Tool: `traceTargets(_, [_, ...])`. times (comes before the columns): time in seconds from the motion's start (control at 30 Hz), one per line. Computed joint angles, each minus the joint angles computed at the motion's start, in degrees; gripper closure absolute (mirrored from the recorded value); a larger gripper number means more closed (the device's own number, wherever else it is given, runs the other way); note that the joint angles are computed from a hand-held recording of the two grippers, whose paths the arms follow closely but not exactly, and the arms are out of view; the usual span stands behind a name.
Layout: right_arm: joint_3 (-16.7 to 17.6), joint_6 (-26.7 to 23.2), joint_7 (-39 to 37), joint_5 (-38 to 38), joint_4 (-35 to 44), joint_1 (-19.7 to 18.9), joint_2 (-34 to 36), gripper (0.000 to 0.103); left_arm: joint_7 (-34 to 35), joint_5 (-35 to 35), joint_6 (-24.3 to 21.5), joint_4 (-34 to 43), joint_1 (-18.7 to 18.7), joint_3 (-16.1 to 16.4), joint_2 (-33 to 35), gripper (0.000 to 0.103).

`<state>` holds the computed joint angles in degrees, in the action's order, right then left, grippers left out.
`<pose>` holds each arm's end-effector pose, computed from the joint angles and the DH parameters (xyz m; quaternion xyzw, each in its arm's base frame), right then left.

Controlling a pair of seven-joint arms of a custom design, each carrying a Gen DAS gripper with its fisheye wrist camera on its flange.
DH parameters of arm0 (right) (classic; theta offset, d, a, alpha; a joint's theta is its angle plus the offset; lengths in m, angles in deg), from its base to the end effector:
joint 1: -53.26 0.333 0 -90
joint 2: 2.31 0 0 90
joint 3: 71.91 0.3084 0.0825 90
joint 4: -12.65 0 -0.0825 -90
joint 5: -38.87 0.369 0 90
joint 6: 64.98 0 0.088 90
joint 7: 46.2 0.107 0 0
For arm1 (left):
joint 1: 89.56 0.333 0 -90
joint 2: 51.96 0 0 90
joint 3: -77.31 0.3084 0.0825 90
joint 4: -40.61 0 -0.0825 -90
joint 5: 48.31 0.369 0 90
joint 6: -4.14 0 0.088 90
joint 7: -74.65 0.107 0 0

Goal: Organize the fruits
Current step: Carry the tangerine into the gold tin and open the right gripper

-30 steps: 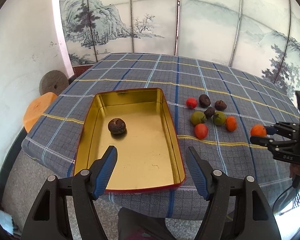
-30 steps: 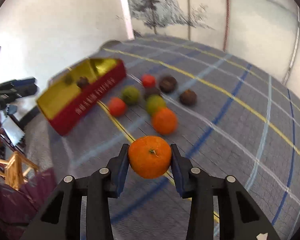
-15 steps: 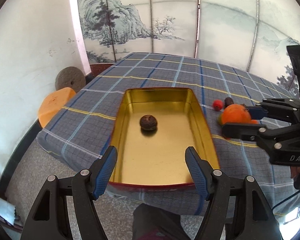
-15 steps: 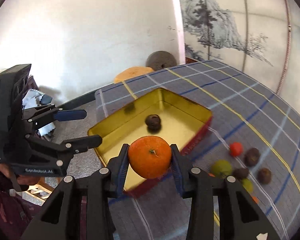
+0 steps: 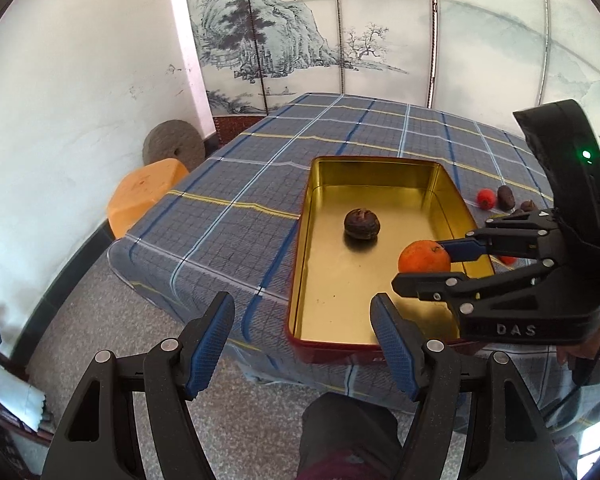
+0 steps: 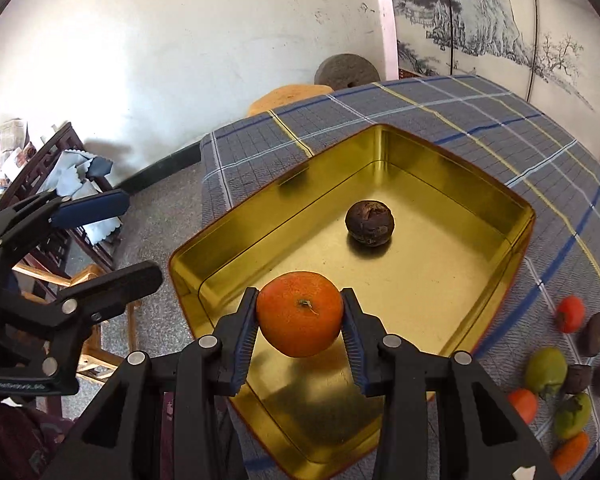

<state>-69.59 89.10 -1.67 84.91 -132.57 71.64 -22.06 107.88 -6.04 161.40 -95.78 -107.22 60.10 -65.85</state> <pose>0.4239 0.1358 0.4445 -0.8124 0.4761 -0.0608 0.3311 0.3843 -0.3074 0.4697 -0.5741 0.7293 -0.2666 0.2597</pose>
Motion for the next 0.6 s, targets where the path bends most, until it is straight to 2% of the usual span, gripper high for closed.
traceTargets(0.27, [0.9, 0.6, 3.5, -2.5, 4.8, -0.8, 5.3, 0.064, 0.8, -1.6, -0.4, -0.4, -0.2, 0.5, 0.1, 0.032])
traceTargets(0.37, [0.7, 1.8, 3.1, -1.2, 6.1, -0.4, 6.6, 0.063, 0.7, -1.6, -0.7, -0.4, -0.1, 0.3, 0.0, 0.032])
traceTargets(0.43, [-0.2, 3.3, 1.0, 3.0, 6.4, 0.6, 6.6, 0.057, 0.9, -1.7, -1.0, -0.4, -0.2, 0.3, 0.1, 0.032])
traceTargets(0.53, [-2.0, 6.1, -6.7, 13.4, 6.0, 2.7, 4.4, 0.05, 1.1, -2.1, -1.2, -0.4, -0.3, 0.3, 0.0, 0.032])
traceTargets(0.6, [-2.5, 7.5, -10.1, 17.6, 5.4, 3.1, 2.7, 0.042, 1.4, -2.5, -1.5, -0.3, -0.4, 0.4, 0.1, 0.032])
